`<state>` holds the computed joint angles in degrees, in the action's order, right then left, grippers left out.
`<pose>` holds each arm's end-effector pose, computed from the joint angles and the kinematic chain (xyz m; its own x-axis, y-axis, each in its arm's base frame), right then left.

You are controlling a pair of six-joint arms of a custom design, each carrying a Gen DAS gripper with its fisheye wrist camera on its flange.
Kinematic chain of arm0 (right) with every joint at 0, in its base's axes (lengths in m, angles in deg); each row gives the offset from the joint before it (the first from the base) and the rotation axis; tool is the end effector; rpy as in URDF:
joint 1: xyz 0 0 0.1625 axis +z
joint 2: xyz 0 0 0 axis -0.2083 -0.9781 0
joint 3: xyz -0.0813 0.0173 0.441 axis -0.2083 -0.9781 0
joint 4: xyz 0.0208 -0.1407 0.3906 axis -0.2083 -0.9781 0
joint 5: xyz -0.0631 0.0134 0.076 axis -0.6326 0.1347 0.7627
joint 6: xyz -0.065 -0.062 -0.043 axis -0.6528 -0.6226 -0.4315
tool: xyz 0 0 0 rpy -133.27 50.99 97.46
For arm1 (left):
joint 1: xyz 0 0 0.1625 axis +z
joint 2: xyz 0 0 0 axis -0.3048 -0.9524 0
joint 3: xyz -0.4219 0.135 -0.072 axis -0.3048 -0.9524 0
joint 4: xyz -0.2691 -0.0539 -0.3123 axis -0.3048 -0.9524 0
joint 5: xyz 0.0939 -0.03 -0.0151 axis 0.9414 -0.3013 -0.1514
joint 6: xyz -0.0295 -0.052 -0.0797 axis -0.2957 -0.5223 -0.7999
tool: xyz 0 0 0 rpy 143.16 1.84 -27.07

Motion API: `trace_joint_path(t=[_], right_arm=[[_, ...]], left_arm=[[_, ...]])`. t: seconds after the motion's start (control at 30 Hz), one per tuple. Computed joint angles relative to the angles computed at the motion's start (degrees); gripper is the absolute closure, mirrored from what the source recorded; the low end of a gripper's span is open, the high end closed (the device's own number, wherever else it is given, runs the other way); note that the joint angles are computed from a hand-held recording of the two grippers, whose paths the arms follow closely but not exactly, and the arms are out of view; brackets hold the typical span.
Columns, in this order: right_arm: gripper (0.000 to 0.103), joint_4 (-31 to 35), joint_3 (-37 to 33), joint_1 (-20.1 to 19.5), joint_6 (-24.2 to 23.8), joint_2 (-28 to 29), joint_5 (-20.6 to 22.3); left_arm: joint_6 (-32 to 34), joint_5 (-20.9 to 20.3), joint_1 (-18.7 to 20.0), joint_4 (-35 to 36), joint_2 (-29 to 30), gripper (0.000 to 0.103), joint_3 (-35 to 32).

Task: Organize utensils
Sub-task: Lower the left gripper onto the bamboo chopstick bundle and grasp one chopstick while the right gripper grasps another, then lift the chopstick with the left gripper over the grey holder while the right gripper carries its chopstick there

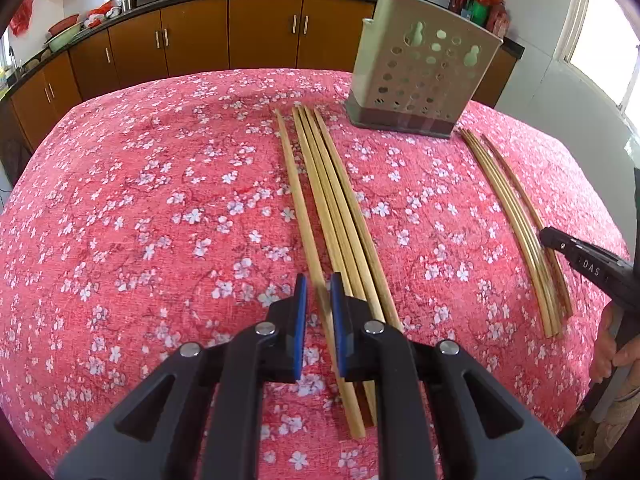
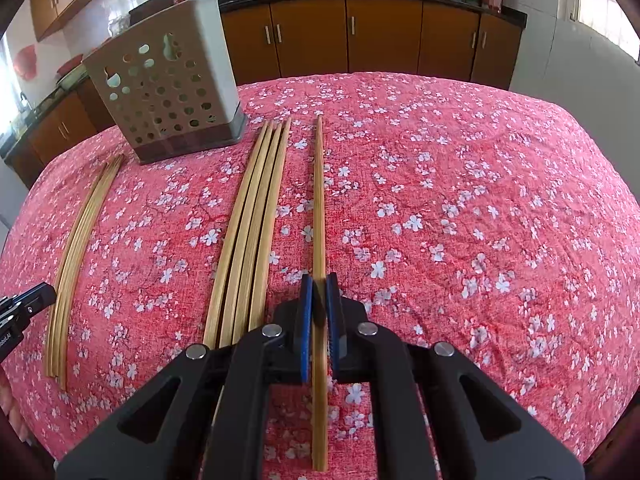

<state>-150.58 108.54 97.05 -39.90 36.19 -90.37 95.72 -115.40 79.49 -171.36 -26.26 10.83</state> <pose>0.0045 -0.7139 0.2195 -0.6837 0.4770 0.5523 -0.1040 0.6853 -0.7208 -0.2490 -0.8458 -0.0009 -0.6609 0.5411 -0.5201 0.6831 0.7206 -0.1183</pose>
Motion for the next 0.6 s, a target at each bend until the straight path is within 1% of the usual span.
trace_joint_path(t=[0.07,0.1,0.2,0.3,0.37,0.47,0.57,0.6], right_arm=[[0.095,-0.37,-0.54,-0.16,-0.66,0.48,-0.03],[0.095,-0.67,-0.73,-0.17,-1.01,0.76,-0.13],[0.095,-1.29,-0.67,0.14,-1.87,1.04,-0.9],[0.094,-2.41,0.19,0.27,-2.72,0.94,-0.85],[0.094,-3.08,0.29,0.09,-3.64,0.98,-0.41],[0.095,-2.8,-0.74,-0.24,-4.02,1.15,-0.31],[0.095,-2.64,-3.03,-0.72,-4.53,1.84,-0.94],[0.095,-2.26,-3.96,-0.99,-4.39,1.97,-1.06]], left_arm=[[0.15,0.56,-0.04,0.1,0.19,0.09,0.03],[0.57,1.18,-0.11,-0.55,0.32,0.092,0.26],[1.16,2.36,-0.24,-1.9,0.53,0.092,0.48],[1.23,3.34,-0.01,-2.0,1.25,0.093,-1.02],[1.49,3.88,0.31,-1.14,2.16,0.094,-3.23],[1.79,5.07,0.89,1.08,4.4,0.094,-8.56],[2.84,5.61,1.64,3.64,7.75,0.094,-16.02],[3.19,5.57,1.8,4.17,8.46,0.094,-17.6]])
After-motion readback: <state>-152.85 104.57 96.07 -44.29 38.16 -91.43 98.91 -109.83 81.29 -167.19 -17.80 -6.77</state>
